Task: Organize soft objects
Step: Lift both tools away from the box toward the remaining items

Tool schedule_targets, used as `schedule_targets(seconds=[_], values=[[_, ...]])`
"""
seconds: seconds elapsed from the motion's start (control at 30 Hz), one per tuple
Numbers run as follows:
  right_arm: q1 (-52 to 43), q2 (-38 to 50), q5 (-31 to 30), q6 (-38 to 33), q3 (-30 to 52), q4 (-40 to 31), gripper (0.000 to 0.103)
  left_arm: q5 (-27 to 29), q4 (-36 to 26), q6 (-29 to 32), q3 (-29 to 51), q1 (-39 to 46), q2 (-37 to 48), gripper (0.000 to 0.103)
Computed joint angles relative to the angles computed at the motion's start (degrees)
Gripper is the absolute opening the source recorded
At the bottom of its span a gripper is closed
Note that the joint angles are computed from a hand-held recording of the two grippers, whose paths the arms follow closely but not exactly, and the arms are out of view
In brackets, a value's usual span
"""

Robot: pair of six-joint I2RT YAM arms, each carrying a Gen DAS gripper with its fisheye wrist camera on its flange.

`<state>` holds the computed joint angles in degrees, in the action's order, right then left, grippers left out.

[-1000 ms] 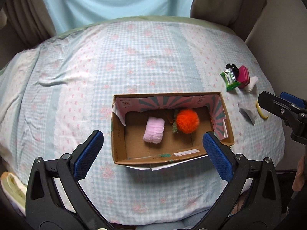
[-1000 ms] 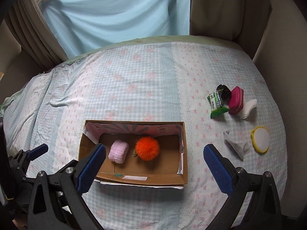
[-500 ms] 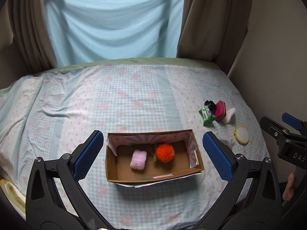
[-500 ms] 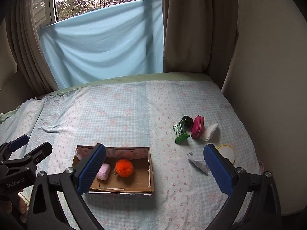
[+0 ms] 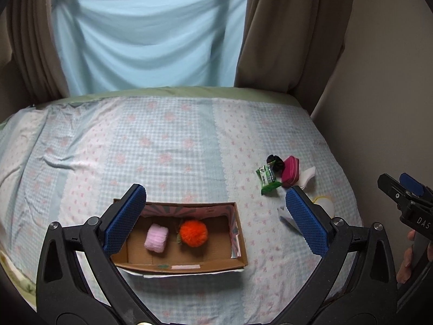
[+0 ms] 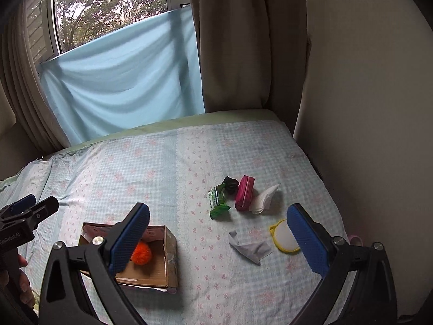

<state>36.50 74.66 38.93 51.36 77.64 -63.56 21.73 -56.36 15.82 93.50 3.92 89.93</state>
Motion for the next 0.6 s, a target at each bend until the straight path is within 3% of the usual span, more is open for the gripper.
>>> schedule_targets(seconds=[0.27, 0.43, 0.6], values=[[-27.9, -10.3, -21.6, -26.7, -12.8, 15.6, 0.101, -11.2, 9.0, -19.0, -4.1, -17.3, 3.1, 0.103], [-44.3, -6.0, -35.3, -38.0, -17.1, 23.3, 0.101, -14.1, 13.6, -27.0, -1.6, -24.6, 13.2, 0.103], [-54.2, 3.8, -43.1, -42.2, -18.8, 31.3, 0.1, -12.4, 15.2, -30.0, 6.2, -27.7, 28.1, 0.103]])
